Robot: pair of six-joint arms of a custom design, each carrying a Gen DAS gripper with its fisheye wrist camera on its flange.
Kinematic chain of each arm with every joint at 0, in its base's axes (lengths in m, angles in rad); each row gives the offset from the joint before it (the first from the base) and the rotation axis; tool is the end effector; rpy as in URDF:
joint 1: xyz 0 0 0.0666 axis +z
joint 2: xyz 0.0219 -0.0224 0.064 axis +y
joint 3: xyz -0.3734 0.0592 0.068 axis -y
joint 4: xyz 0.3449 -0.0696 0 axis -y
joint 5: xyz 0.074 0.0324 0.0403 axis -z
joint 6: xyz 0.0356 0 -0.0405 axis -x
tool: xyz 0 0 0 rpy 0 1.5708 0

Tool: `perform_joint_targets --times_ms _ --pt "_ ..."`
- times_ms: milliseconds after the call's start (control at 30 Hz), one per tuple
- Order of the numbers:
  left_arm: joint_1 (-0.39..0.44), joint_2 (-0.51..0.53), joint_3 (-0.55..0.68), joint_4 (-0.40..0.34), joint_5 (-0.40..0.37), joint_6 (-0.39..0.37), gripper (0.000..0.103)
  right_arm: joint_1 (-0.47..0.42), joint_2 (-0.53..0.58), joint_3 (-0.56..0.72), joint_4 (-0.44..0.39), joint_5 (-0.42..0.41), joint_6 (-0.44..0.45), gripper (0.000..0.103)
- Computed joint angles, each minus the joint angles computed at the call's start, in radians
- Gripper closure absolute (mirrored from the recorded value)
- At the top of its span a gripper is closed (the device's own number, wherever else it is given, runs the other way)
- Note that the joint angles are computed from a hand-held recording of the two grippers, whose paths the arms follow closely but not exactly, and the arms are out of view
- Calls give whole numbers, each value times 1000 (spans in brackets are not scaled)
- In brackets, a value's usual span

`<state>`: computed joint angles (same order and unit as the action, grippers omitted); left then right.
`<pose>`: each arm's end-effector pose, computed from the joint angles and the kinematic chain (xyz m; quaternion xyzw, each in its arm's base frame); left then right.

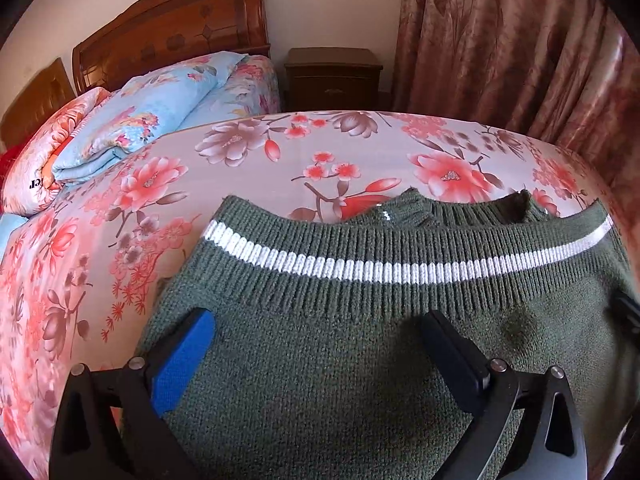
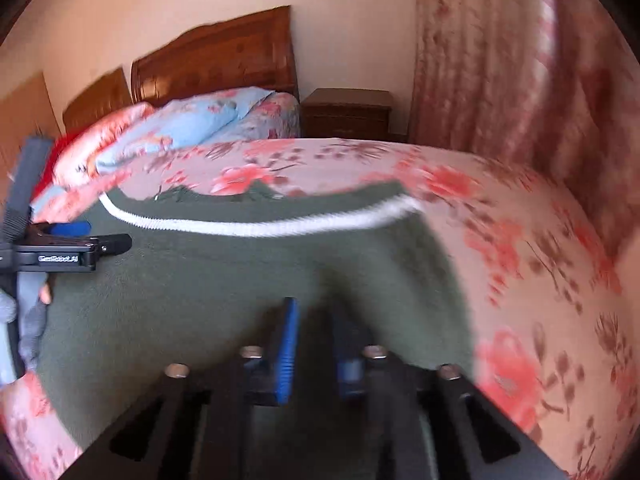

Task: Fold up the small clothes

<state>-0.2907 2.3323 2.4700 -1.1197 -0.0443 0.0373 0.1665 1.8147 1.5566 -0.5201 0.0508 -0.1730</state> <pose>0.7007 -0.2084 0.3101 0.1145 0.9499 -0.0265 0.2897 0.5816 0.0955 0.3114 0.0128 0.9222 0.0421 0.3843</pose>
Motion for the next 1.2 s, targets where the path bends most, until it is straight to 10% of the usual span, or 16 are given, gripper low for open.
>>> perform_joint_targets --times_ms 267,500,833,1000,1200 --pt "-6 -28 -53 42 -24 2 0 33 -79 -68 -4 15 -102 89" --pt "-9 -78 -146 109 -54 -6 0 160 -15 -24 2 83 108 86" --pt "-29 -219 -398 273 -142 11 0 43 -127 -170 51 1 -22 90" --pt "-66 -379 -648 438 21 22 0 80 -133 -167 42 41 -43 87" --pt "-73 -389 -711 435 74 -50 0 99 -114 -161 49 42 19 85"
